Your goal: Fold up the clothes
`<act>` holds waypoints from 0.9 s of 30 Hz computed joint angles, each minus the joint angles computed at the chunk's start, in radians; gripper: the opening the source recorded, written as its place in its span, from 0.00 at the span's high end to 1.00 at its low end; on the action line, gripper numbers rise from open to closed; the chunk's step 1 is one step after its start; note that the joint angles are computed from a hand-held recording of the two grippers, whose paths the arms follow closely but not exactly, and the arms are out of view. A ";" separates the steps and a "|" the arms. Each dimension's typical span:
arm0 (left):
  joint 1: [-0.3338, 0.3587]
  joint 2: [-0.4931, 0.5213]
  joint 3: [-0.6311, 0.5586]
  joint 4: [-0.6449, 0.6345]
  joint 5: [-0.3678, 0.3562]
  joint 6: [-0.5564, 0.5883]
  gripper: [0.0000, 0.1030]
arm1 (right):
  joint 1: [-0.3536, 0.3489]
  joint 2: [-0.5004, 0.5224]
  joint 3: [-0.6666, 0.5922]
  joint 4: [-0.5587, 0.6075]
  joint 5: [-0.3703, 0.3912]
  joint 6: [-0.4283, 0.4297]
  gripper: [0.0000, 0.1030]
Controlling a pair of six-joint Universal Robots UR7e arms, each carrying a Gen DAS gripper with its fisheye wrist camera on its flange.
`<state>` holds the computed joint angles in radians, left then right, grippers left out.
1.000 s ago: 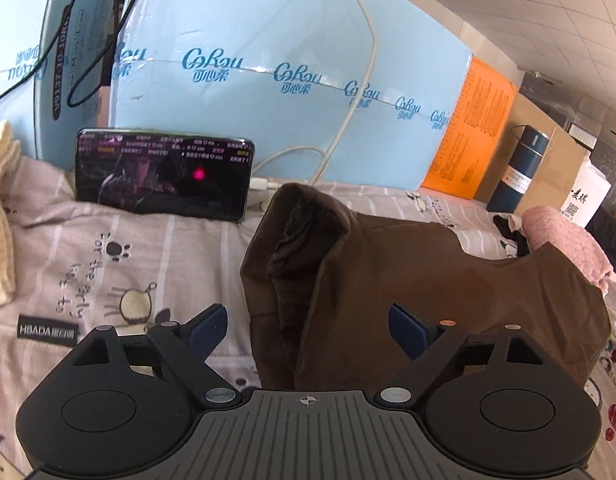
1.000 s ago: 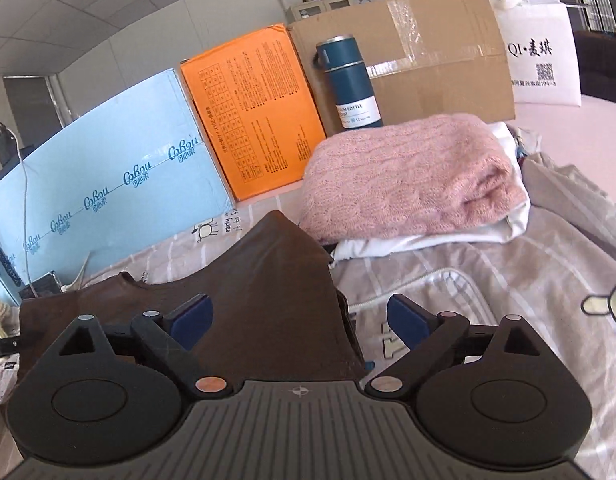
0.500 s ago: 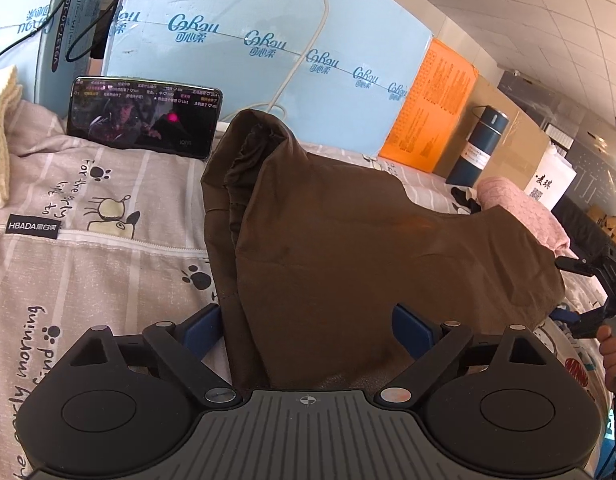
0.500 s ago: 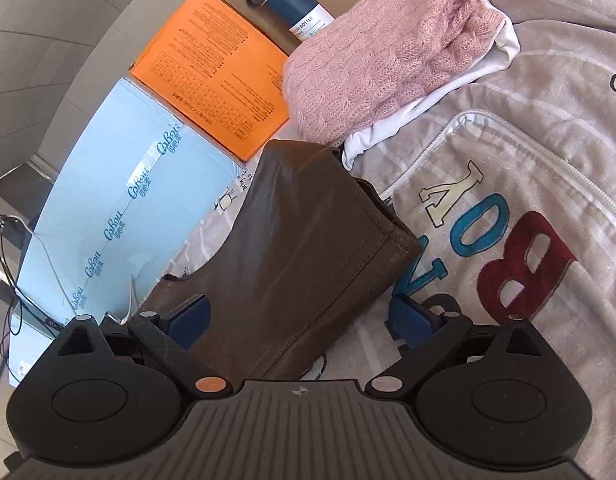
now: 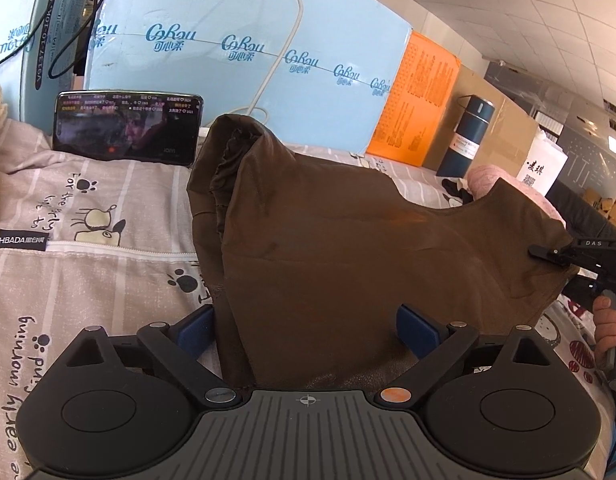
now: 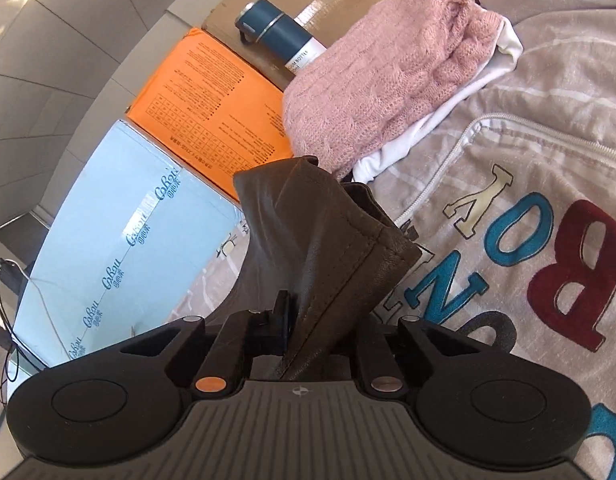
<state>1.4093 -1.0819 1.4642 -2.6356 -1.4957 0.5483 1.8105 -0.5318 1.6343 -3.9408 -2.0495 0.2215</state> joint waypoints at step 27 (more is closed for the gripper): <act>-0.033 -0.036 0.102 -0.109 0.048 0.158 0.06 | 0.181 0.050 -0.130 -0.007 -0.062 -0.378 0.94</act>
